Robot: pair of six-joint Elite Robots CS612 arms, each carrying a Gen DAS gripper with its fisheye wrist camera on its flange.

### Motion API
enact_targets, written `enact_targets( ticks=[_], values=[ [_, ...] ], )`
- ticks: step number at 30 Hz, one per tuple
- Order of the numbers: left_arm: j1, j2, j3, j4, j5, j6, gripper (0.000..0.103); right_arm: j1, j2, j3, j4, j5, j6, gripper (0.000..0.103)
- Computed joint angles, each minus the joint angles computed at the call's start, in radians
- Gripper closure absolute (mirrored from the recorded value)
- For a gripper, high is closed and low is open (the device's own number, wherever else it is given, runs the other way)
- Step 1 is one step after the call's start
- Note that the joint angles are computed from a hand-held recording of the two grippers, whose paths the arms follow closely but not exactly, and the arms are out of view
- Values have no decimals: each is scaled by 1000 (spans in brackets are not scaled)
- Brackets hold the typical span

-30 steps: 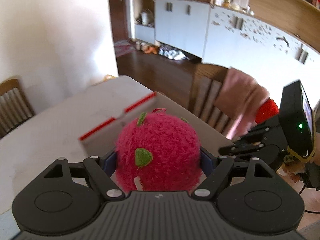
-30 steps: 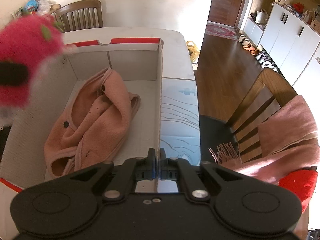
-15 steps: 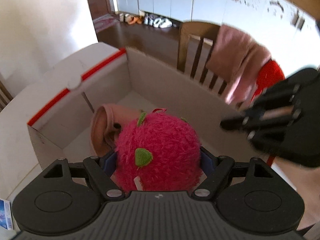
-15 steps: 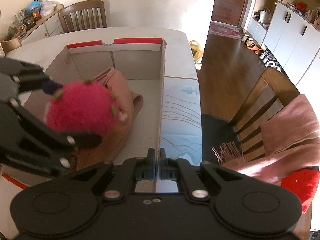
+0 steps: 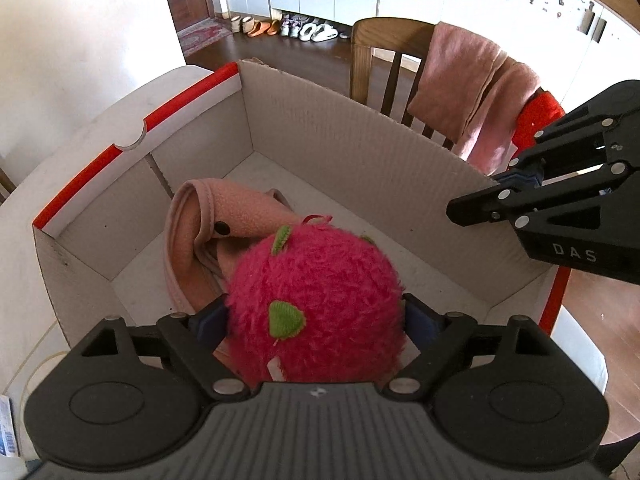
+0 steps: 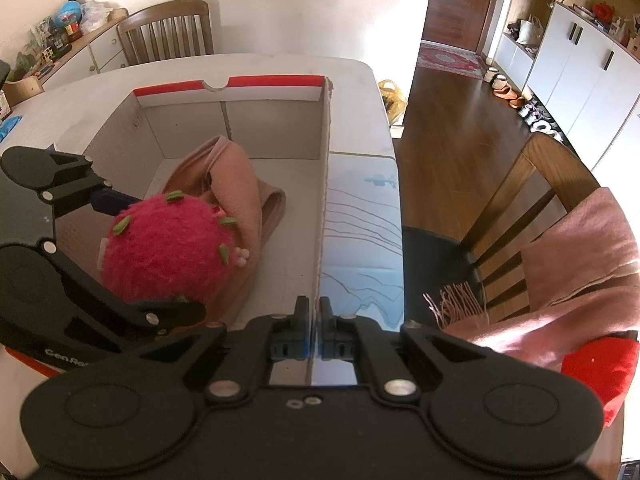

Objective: Organize objects
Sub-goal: 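Lower the ball onto the garment and open the left tool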

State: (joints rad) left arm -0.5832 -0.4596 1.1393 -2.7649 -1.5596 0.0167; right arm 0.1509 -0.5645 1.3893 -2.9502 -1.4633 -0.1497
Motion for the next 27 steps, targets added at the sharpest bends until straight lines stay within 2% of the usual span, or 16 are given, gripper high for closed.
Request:
enact_targets(
  ticks=[4,10,19,27],
  values=[
    [3,-8,15,-27,-19,-16,7,0,0,0,0,0,0,100],
    [6,-25,48,-84,-50,-31,3,2,0,0,1,-10,0,100],
    [15,-69,115,-183,-86,-50,3,7,-1,-1,3,-28,-2,100],
    [24,-125,197,-279,-112,-103,3,9,-2,-1,8,-38,-7,100]
  ],
)
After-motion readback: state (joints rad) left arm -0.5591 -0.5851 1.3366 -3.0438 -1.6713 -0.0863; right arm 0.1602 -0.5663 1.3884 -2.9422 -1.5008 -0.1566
